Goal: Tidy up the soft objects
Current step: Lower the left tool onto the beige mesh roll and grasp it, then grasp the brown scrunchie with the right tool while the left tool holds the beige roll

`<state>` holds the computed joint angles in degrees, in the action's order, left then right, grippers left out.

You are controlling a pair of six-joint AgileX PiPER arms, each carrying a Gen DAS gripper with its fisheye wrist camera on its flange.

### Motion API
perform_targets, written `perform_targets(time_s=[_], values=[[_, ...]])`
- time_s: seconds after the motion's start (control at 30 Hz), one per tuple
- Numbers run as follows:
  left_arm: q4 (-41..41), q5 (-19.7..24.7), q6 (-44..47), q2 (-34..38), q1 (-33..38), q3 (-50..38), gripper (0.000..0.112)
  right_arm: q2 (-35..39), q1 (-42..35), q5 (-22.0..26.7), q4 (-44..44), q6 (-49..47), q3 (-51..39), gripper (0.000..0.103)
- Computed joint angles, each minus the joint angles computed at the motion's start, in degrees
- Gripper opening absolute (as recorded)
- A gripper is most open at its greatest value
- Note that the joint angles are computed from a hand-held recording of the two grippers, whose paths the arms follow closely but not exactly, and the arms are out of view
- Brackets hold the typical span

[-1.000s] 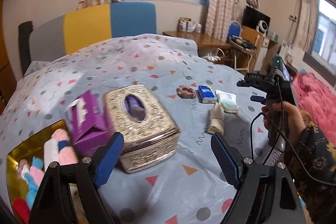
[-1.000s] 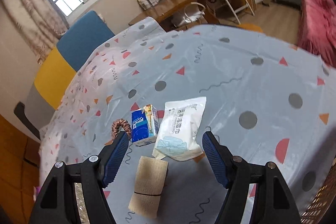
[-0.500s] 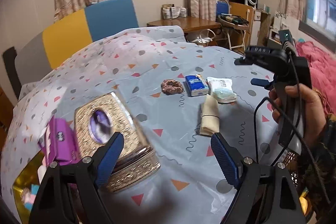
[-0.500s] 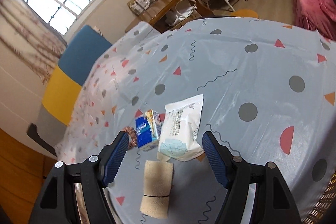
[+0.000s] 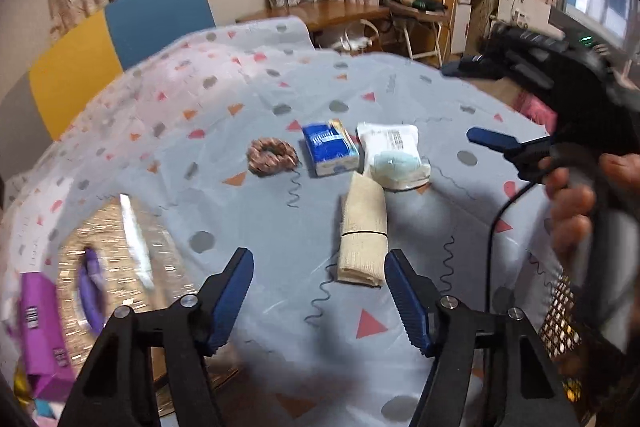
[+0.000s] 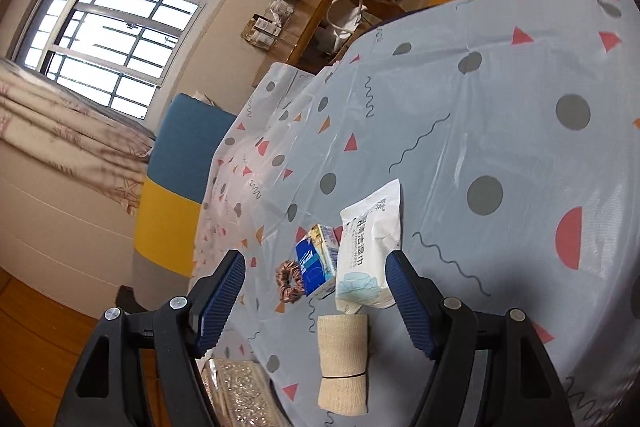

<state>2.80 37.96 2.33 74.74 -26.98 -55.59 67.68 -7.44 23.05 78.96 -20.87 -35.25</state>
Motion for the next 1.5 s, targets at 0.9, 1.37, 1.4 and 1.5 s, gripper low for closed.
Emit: perform_targets(time_s=[0.9,1.37,1.4,1.5], values=[[-6.65,-7.25,6.00,6.04,0.21,9.55,0.041,7.91,6.84,5.96,-16.83,7.55,-9.14,0.074],[-20.29,-11.31,20.43,-4.25,8.04,21.05,0.041,42.14,25.78,29.45,-64.82,23.32,-60.26,0.074],[-21.57,-11.46,21.90,-4.41,8.55,21.40,0.041,44.63,26.38,30.83,-66.88,23.52,-63.70,0.074],[-24.82,-11.31,25.57,-4.95,9.96,22.05,0.041,53.80,28.67,37.24,-74.67,25.08,-76.37,0.074]])
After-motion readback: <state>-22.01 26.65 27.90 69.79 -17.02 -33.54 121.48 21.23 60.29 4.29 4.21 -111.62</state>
